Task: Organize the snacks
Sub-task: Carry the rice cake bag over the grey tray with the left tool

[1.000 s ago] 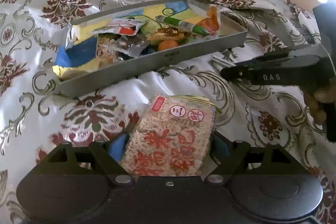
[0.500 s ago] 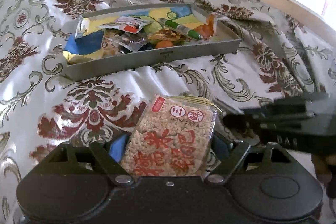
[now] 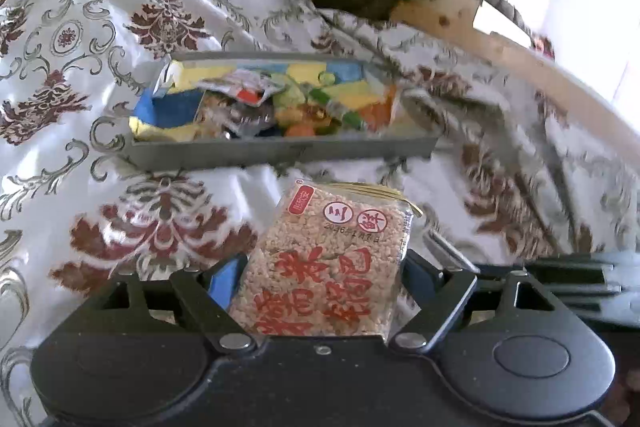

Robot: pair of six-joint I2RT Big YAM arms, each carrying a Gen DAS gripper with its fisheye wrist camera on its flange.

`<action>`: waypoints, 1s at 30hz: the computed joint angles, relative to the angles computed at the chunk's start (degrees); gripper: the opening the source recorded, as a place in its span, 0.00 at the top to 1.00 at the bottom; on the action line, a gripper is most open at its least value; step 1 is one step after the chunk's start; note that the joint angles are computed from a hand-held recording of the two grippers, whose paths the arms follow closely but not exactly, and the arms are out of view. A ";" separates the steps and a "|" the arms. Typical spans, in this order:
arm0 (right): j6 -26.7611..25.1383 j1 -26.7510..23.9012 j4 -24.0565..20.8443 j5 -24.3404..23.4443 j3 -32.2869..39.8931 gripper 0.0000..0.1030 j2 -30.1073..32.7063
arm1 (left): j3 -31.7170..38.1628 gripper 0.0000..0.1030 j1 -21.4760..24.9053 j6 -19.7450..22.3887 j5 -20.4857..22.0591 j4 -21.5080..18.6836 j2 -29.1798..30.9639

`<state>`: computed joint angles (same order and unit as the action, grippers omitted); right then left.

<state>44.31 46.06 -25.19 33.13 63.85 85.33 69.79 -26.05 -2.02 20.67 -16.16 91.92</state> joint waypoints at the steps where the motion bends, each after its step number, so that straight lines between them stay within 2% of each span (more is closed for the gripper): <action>1: -0.45 -0.06 -0.02 0.26 0.19 0.84 -0.03 | 0.62 0.19 -0.04 -0.48 -0.02 0.44 0.31; 6: -3.13 -1.71 0.29 0.98 2.01 0.84 0.04 | 4.29 0.19 0.31 -1.63 -0.85 2.86 2.02; 12: -12.64 -5.56 2.90 0.94 7.25 0.84 2.38 | 11.60 0.19 2.27 -0.90 -2.29 4.52 6.33; 16: -17.04 -8.31 5.16 -0.21 11.88 0.84 5.58 | 17.71 0.19 3.52 -1.42 -3.82 2.48 10.48; 21: -20.81 -11.61 5.87 -2.88 18.91 0.84 11.38 | 25.00 0.19 4.27 0.16 -4.66 -0.62 15.66; 26: -21.49 -14.02 4.43 -6.22 25.02 0.85 16.86 | 30.04 0.19 4.87 0.19 -5.46 -2.05 19.80; 30: -22.22 -15.15 3.14 -7.90 28.00 0.87 20.20 | 34.08 0.19 5.04 -0.46 -6.25 -4.79 23.21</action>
<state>22.09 30.91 -22.05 25.23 91.85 105.52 103.87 -21.01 -2.48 14.42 -20.96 115.13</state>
